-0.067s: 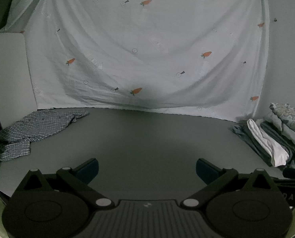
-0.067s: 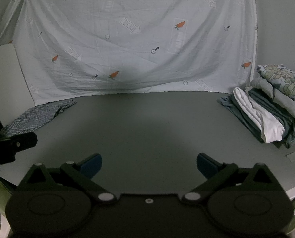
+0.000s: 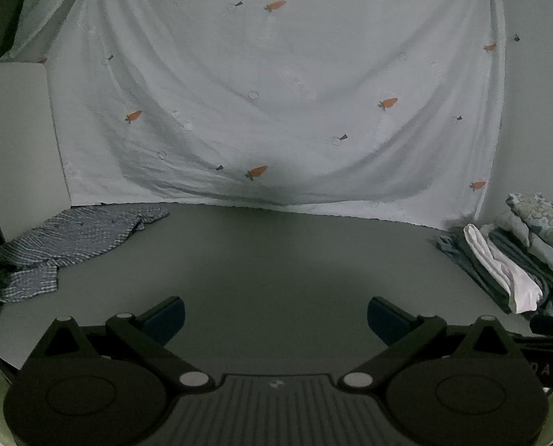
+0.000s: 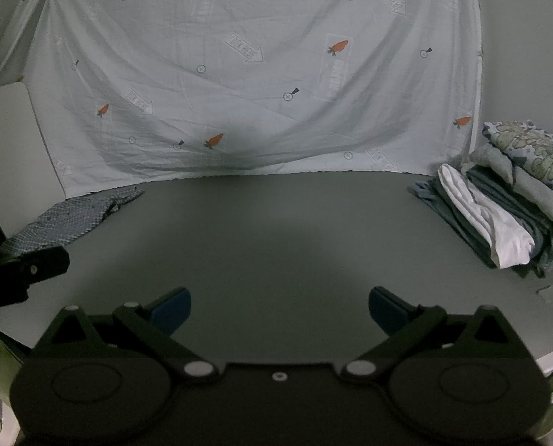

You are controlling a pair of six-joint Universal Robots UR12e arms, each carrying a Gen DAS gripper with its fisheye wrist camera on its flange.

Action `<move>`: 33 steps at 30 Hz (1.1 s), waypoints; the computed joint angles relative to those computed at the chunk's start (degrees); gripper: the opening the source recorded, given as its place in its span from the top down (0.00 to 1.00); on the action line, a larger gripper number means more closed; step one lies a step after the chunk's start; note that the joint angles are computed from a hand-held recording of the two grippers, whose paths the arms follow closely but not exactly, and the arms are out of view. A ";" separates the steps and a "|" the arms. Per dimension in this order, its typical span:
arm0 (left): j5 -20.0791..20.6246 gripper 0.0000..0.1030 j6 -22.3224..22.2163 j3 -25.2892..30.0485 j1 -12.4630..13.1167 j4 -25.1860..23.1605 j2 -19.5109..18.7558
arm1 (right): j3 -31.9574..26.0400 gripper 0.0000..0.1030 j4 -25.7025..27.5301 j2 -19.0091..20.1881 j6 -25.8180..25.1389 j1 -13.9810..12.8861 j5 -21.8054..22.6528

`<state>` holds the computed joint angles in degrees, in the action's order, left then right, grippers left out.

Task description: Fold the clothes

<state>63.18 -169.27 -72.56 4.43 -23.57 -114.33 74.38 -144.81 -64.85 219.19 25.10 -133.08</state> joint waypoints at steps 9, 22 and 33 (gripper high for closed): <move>-0.56 0.00 1.18 2.42 0.59 -2.92 -0.65 | -0.18 0.00 0.45 -0.18 -0.69 -0.91 1.08; -1.32 0.00 3.36 5.25 1.87 -4.77 -1.73 | -2.84 0.00 3.03 0.36 -0.01 -0.39 0.32; -1.10 0.00 4.40 5.99 1.94 -4.65 -2.46 | -3.35 0.00 3.25 0.64 -0.15 -0.75 0.97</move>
